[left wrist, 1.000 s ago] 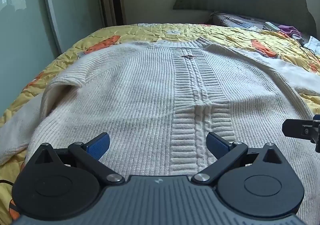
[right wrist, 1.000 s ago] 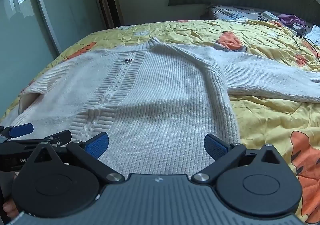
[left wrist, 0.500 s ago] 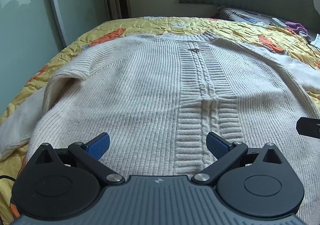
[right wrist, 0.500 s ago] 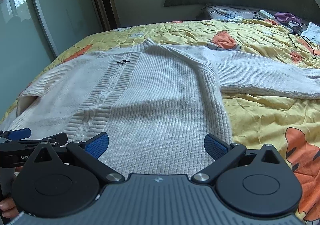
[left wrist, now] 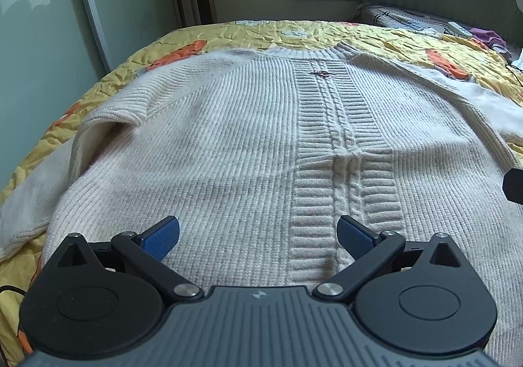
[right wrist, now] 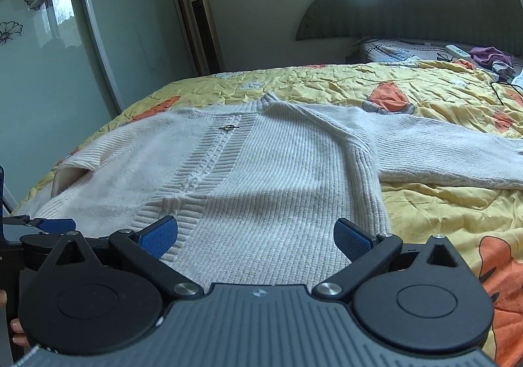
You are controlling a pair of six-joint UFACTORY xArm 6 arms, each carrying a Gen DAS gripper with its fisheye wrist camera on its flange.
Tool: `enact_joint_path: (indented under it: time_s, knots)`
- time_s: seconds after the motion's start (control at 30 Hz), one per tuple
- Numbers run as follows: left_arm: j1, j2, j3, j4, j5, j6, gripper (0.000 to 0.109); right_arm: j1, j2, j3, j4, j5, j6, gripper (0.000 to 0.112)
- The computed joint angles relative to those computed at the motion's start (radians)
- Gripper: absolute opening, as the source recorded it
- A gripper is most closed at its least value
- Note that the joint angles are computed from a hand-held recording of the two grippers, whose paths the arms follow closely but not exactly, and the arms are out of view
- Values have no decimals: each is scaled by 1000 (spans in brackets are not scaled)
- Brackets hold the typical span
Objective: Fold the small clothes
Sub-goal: 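Move the right gripper toward the cuff of the outstretched cream sleeve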
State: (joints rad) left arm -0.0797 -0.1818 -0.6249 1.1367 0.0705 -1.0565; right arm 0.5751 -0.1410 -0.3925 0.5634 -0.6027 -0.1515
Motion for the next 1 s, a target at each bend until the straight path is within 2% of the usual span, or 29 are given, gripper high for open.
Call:
enact_joint_path:
  time_s: [0.13,0.3,0.63,0.73,0.9,1.0]
  knots:
    - [-5,3,-3,-10,10,8,103,-11,-4,7,-13,1,17,103]
    - [-13,8,-8,-13,20,12,103,7,3,-10,66,20,-36,103]
    - [-26,23,-21,-22,28,17,103,-1,6,-11,35,27,-21,103]
    - [-33,31,-28,-57,30,53,103,-14,-1,-14,29,55,-9,103]
    - [-44,49,-56,-60,38,49,103,-100,-22,11,-142,85,171,103]
    - [-52,64,-71,-61,43,44,103,-172,-33,27,-297,102,323,103]
